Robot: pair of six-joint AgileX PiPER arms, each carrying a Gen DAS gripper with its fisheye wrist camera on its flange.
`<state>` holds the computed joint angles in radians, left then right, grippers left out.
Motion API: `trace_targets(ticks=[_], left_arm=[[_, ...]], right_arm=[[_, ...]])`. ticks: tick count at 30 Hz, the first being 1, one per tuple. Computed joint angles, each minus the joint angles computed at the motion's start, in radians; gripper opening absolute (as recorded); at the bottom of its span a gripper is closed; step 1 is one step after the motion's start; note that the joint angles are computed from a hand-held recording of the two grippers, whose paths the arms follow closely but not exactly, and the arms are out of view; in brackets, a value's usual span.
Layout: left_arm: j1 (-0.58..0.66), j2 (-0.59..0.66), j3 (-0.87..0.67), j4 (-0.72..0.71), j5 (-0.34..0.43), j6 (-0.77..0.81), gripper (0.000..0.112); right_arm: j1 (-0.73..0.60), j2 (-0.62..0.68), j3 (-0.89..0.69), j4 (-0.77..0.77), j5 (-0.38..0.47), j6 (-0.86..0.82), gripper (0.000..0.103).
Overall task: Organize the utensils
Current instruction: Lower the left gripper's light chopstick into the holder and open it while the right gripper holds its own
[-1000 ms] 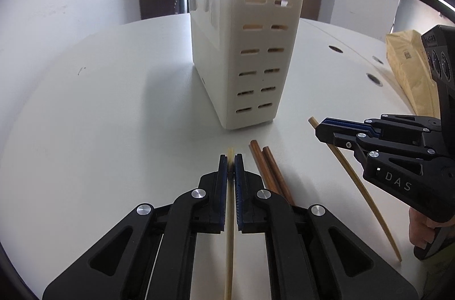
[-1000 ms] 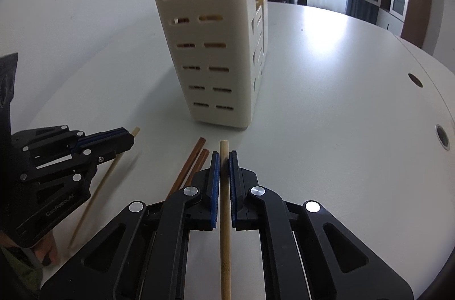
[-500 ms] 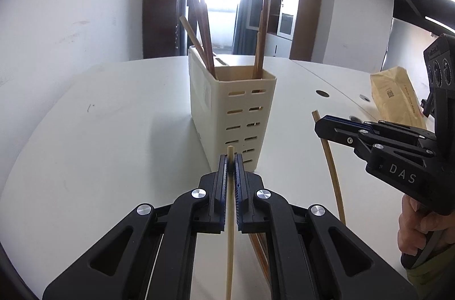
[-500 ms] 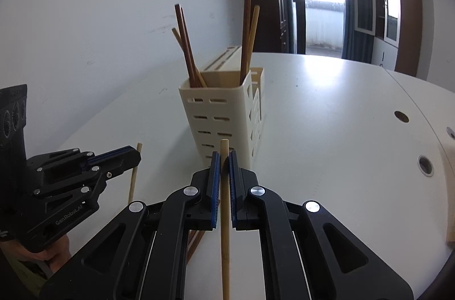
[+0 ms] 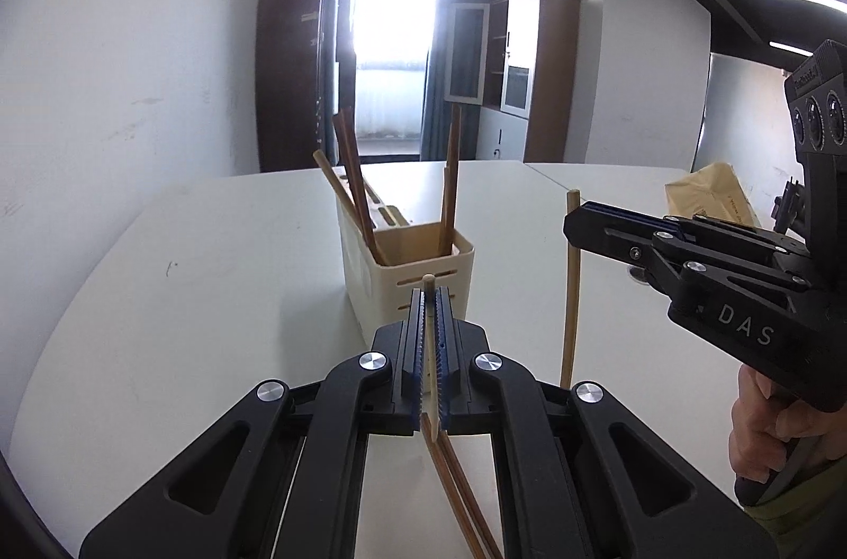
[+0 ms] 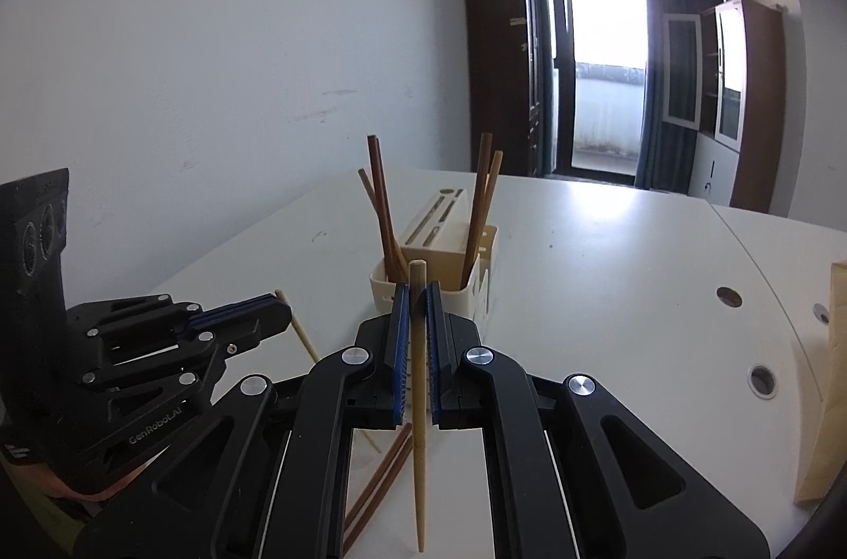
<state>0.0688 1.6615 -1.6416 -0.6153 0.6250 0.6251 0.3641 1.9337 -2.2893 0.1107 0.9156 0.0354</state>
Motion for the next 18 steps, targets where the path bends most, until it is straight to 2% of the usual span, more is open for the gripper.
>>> trace_targets(ticks=[8, 15, 18], left_arm=[[-0.013, 0.052, -0.149, 0.054, 0.025, -0.061, 0.0], [0.002, 0.087, -0.192, 0.075, 0.037, -0.094, 0.0], [0.013, 0.102, -0.202, 0.081, 0.047, -0.106, 0.0]], right_arm=[[-0.022, 0.115, -0.273, -0.008, 0.103, -0.005, 0.007], [-0.047, 0.138, -0.289, 0.011, 0.106, -0.006, 0.007], [-0.05, 0.191, -0.381, 0.013, 0.158, -0.006, 0.007]])
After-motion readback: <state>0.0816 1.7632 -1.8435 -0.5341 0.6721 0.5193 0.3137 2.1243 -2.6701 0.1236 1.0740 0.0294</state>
